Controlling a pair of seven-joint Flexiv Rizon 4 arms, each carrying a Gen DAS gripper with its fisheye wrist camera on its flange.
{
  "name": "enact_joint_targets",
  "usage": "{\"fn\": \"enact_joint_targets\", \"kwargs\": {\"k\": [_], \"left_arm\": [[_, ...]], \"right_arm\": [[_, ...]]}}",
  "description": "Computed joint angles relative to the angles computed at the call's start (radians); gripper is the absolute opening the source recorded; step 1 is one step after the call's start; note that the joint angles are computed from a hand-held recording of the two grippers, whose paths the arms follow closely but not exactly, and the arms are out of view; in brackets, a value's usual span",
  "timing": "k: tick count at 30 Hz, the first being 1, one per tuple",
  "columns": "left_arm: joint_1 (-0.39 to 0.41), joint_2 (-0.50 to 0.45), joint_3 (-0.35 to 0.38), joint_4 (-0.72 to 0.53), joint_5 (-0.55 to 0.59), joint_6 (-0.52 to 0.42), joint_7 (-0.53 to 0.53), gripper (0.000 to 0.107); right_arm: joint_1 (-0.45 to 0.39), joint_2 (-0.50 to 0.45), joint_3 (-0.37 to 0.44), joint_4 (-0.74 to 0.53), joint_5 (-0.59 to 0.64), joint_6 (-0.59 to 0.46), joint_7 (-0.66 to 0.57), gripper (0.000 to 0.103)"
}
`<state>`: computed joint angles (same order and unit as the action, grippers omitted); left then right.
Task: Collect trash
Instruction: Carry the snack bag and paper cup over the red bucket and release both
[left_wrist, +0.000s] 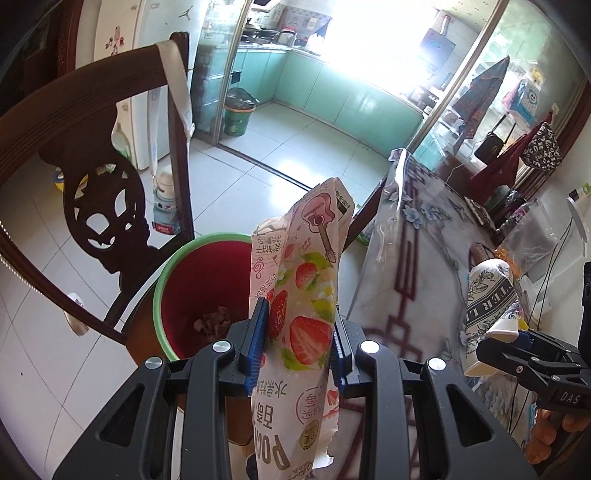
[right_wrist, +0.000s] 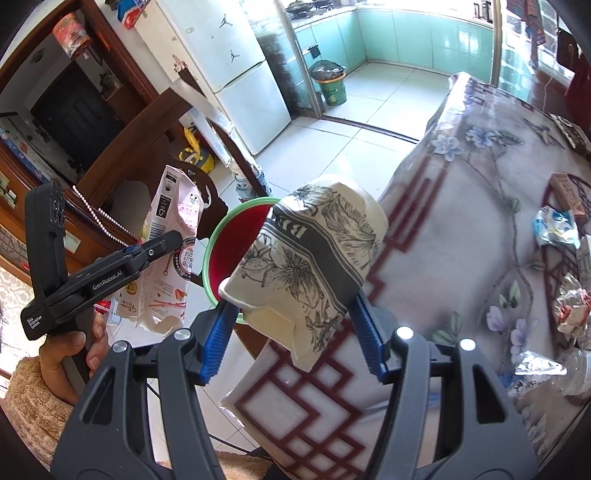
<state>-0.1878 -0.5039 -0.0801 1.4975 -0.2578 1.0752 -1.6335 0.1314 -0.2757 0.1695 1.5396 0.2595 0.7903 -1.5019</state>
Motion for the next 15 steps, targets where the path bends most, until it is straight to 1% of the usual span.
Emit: {"fn": "enact_joint_targets", "kwargs": {"k": [5, 8, 15], "left_arm": [[0.012, -0.014, 0.0, -0.006, -0.011, -0.01, -0.004, 0.028], [0.014, -0.039, 0.01, -0.045, 0.002, -0.029, -0.004, 0.028], [0.02, -0.101, 0.027, -0.136, 0.025, -0.073, -0.026, 0.028]], "right_arm": [[0.021, -0.051, -0.002, -0.051, -0.037, -0.035, -0.002, 0.059], [0.037, -0.081, -0.003, -0.081, -0.077, -0.041, -0.006, 0.059], [0.057, -0.135, 0.005, -0.152, -0.11, -0.056, -0.008, 0.06]]}}
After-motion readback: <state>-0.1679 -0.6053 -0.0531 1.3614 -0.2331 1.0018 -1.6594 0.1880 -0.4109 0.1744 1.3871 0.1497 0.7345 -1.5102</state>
